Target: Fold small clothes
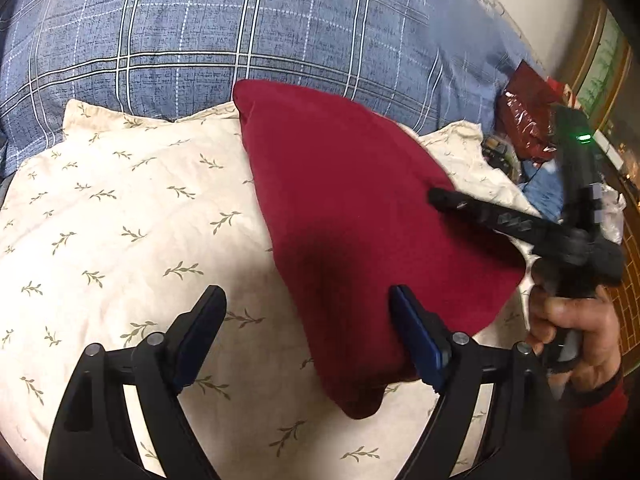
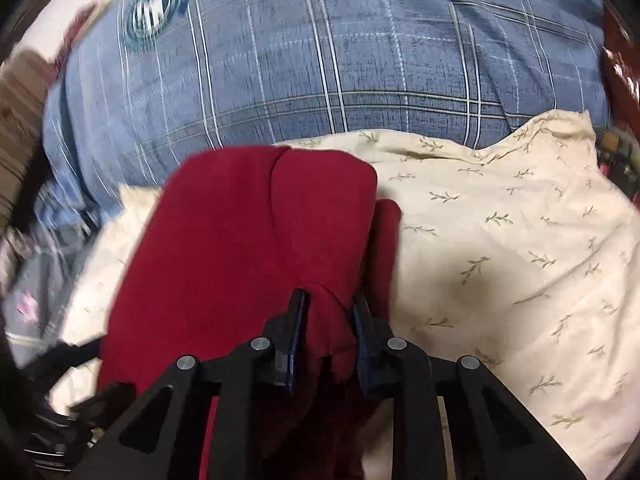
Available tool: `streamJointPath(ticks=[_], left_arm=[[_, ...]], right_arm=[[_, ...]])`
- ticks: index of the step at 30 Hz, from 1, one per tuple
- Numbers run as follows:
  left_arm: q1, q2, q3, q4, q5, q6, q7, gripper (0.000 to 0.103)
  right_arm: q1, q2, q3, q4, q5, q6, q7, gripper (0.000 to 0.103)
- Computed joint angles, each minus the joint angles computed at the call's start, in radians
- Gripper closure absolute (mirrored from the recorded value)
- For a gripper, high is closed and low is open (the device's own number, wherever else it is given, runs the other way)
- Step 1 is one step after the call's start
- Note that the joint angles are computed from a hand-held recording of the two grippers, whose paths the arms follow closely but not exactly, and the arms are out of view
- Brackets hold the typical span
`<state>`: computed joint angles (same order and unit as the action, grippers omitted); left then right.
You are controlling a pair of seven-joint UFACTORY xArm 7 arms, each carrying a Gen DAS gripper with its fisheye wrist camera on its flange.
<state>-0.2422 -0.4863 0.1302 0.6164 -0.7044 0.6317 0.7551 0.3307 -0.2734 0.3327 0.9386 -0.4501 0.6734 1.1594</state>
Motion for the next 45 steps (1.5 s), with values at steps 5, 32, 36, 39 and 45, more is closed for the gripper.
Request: streamJointPath(ticks=[5,32,36,39,45], left_arm=[[0.003,-0.003,0.001,0.001,0.001,-0.005,-0.004,0.018],[0.012,0.021,0.006,0.010,-0.020,0.015,0.006,0.017],[0.021,0.065,0.068,0.078,-0.105,0.151,0.027,0.017],[0.045,0.146,0.083,0.150,-0.184,0.243,0.010,0.015],[0.078,0.303,0.027,0.239,-0.287,0.308,0.061,0.004]], right_arm=[[-0.020,-0.084,0.029,0.016,-0.015,0.035,0.019,0.057],[0.046,-0.033,-0.047,-0.085,0.128,-0.121,-0.061,0.044],[-0.025,-0.121,-0.021,-0.154,0.127,-0.218,-0.009,0.019],[-0.026,-0.114,-0.067,-0.195,0.208,-0.297,-0.055,0.013],[0.093,0.000,-0.191,-0.223,0.491,-0.501,-0.318,0.019]])
